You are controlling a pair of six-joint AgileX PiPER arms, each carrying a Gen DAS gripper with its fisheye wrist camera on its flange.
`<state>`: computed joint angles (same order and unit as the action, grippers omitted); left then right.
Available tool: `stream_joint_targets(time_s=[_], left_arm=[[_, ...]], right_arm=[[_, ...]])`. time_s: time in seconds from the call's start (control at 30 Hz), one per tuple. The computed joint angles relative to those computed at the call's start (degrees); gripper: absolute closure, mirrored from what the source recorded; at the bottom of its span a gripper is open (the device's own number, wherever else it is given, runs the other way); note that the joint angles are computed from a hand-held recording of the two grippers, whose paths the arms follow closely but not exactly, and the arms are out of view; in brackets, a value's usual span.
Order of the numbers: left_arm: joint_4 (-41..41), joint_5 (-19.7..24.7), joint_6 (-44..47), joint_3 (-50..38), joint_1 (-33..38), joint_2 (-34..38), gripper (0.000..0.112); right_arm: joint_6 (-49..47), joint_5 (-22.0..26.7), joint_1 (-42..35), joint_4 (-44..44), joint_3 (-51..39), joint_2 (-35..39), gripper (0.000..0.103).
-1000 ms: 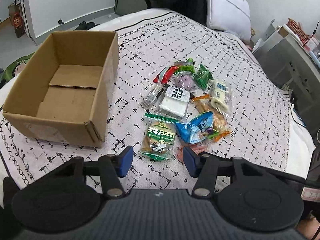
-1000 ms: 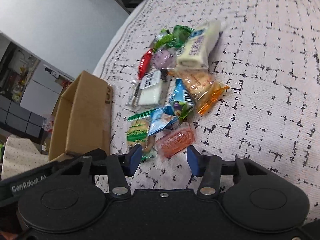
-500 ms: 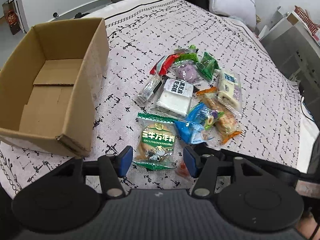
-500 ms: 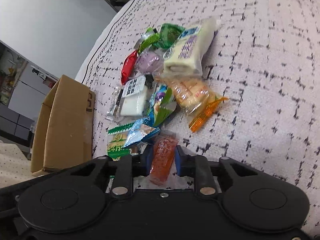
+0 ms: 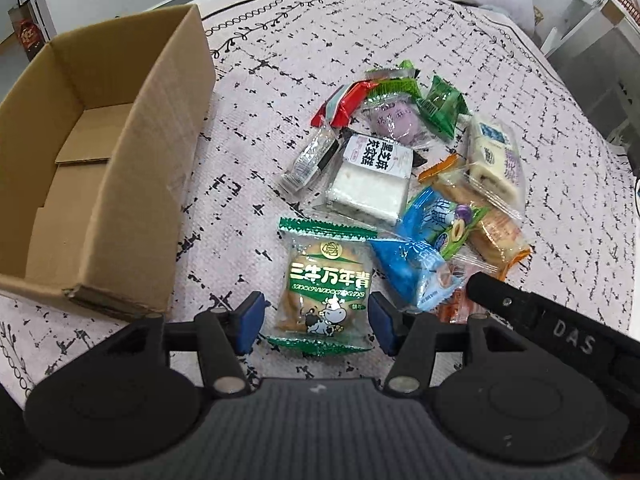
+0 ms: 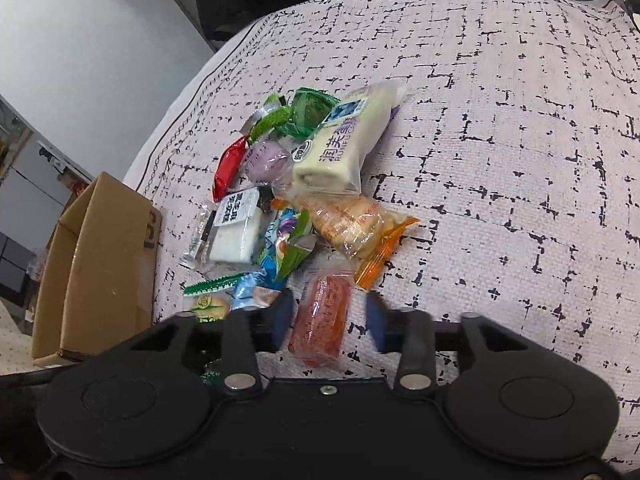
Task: Organize snacks
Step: 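Close the left gripper on the green packet while the right gripper grasps the orange packet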
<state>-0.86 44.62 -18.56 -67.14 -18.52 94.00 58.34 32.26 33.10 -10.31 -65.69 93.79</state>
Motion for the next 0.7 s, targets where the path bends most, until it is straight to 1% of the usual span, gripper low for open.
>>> stream_joint_targets(time_s=[0.07, 0.27, 0.37, 0.4, 0.43, 0.5, 0.63, 0.7], left_arm=[[0.43, -0.30, -0.17, -0.04, -0.36, 0.57, 0.056], [1.45, -0.55, -1.26, -0.25, -0.60, 2.16, 0.056], [1.91, -0.78, -1.74, -0.27, -0.31, 2.63, 0.059], [2.12, -0.96, -1.96, -0.13, -0.26, 2.57, 0.062], [2.54, -1.04, -2.16, 0.02, -0.39, 2.41, 0.064], [3.19, -1.07, -2.17, 0.32, -0.68, 1.91, 0.066], [1.05, -0.41, -1.13, 1.02, 0.16, -0.66, 0.067], [0.25, 0.35, -0.23, 0.84, 0.77, -2.55, 0.067]], right_arm=[[-1.35, 0.10, -0.09, 1.08, -0.32, 0.37, 0.054], [-3.40, 1.39, 0.60, 1.08, -1.64, 1.64, 0.052], [-4.68, 2.43, 1.27, 0.52, -2.74, 2.60, 0.052], [-4.92, 2.49, 1.37, 0.43, -2.84, 2.72, 0.052], [-5.09, 2.45, 1.46, 0.52, -2.79, 2.74, 0.055], [-6.97, 2.23, 1.17, 2.26, -2.66, 2.87, 0.073], [-8.41, 1.02, 0.98, 4.00, -1.79, 2.07, 0.079], [-7.20, 1.24, 1.33, 2.92, -1.55, 1.45, 0.081]])
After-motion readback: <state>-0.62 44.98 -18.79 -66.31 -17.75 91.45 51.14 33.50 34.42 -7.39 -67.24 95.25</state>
